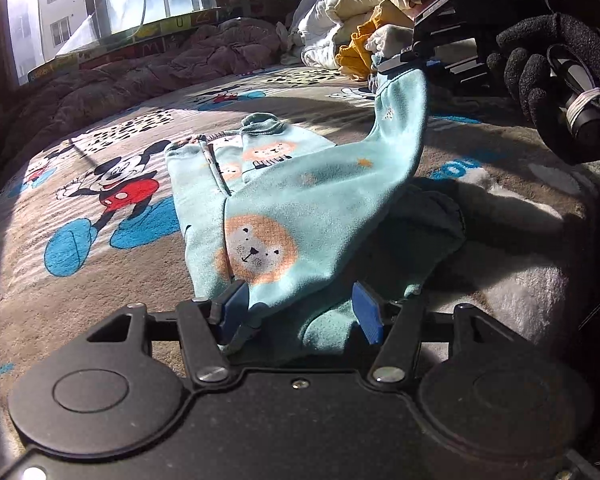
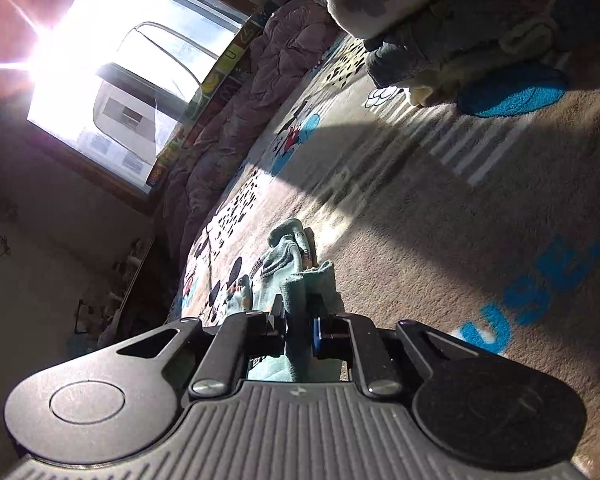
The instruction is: Fold clothes
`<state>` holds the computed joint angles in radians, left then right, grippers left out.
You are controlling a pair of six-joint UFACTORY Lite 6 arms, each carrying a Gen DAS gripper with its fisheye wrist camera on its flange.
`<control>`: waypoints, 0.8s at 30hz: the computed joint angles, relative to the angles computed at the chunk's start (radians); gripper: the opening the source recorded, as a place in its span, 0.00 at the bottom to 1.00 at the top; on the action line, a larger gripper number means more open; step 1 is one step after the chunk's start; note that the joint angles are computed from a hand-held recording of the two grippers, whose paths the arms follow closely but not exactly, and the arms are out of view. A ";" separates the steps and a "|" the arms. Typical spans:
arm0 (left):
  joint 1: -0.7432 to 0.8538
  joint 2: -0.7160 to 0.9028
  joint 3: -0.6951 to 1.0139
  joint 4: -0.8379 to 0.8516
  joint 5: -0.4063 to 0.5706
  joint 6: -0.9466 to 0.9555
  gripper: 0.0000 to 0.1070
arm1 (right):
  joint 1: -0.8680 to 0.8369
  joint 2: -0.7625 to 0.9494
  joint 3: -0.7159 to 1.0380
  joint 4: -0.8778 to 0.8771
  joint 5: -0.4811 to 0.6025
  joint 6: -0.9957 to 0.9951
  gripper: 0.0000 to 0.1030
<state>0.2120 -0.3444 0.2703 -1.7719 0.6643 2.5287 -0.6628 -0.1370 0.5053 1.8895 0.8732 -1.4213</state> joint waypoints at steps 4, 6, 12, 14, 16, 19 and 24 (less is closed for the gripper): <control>0.061 0.058 0.055 0.109 0.057 -0.089 0.53 | 0.154 0.019 0.146 0.000 -0.144 0.082 0.10; 0.082 0.092 0.088 0.150 0.077 -0.149 0.53 | 0.234 0.060 0.231 0.007 -0.222 0.125 0.10; 0.123 0.149 0.136 0.245 0.116 -0.258 0.53 | 0.438 0.250 0.509 -0.002 -0.437 0.232 0.10; 0.131 0.166 0.147 0.255 0.130 -0.259 0.52 | 0.486 0.327 0.607 -0.034 -0.495 0.290 0.10; 0.143 0.184 0.159 0.262 0.150 -0.262 0.52 | 0.524 0.395 0.694 -0.088 -0.540 0.367 0.10; 0.162 0.207 0.173 0.265 0.178 -0.254 0.52 | 0.567 0.475 0.794 -0.164 -0.577 0.471 0.10; 0.153 0.255 0.206 0.308 0.175 -0.284 0.52 | 0.653 0.600 0.989 -0.472 -0.620 0.768 0.10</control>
